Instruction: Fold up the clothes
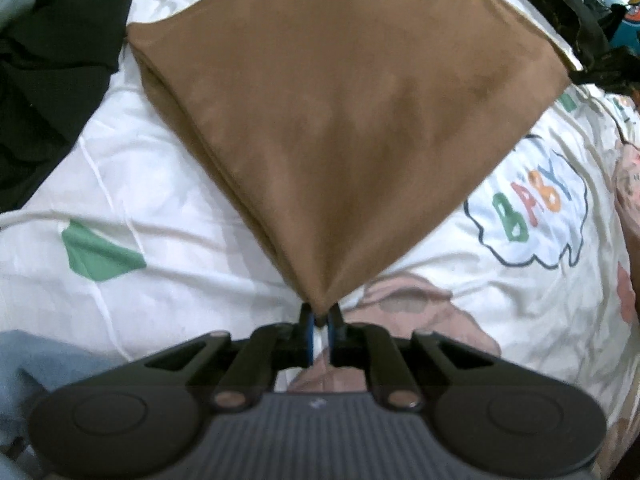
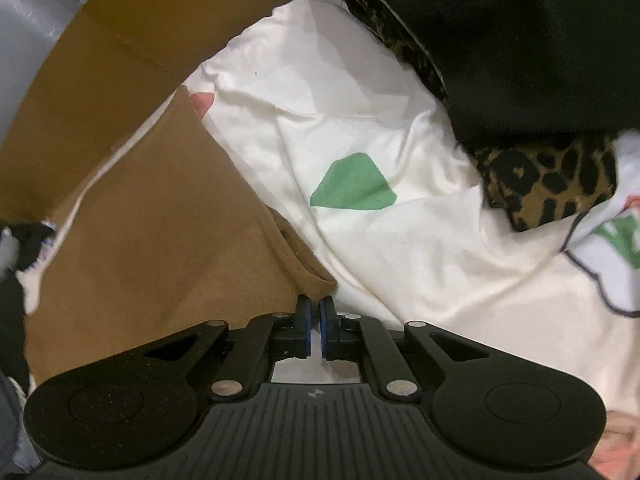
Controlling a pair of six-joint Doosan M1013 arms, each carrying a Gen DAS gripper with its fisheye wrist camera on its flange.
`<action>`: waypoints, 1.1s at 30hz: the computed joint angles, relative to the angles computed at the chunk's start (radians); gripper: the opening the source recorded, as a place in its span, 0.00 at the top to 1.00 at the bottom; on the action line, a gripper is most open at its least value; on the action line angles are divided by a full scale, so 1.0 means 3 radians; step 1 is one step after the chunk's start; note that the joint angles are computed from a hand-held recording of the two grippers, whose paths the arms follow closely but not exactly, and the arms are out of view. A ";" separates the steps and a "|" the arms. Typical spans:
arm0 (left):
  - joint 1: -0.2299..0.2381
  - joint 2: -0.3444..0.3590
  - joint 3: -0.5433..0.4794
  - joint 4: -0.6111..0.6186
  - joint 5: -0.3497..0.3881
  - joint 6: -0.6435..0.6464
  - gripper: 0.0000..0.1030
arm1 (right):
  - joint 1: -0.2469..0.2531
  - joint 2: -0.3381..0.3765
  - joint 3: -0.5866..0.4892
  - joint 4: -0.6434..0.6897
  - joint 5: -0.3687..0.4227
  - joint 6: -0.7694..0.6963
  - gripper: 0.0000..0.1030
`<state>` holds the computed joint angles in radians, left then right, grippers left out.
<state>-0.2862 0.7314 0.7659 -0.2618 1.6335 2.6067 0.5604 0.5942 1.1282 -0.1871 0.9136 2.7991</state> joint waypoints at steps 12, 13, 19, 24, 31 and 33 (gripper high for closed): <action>-0.0015 0.0025 -0.0215 -0.0414 -0.0129 -0.0383 0.86 | 0.0148 0.0131 -0.0366 -0.0270 -0.0018 -0.0940 0.88; -0.0025 0.0018 -0.0197 -0.0468 -0.0144 -0.0400 0.86 | 0.0155 0.0154 -0.0400 -0.0227 -0.0024 -0.1036 0.88; -0.0097 -0.0024 0.0003 -0.0640 -0.0225 -0.0375 0.86 | 0.0210 0.0322 -0.0642 -0.0118 0.0061 -0.1568 0.88; -0.0170 -0.0081 0.0239 -0.0602 -0.0348 -0.0159 0.86 | 0.0261 0.0490 -0.0884 -0.0047 0.0188 -0.1932 0.88; -0.0246 -0.0099 0.0372 -0.0343 -0.0490 -0.0035 0.82 | 0.0298 0.0671 -0.1123 0.0010 0.0461 -0.2222 0.80; -0.0251 -0.0123 0.0420 -0.0298 -0.0539 0.0034 0.82 | 0.0300 0.0688 -0.1141 0.0016 0.0508 -0.2288 0.80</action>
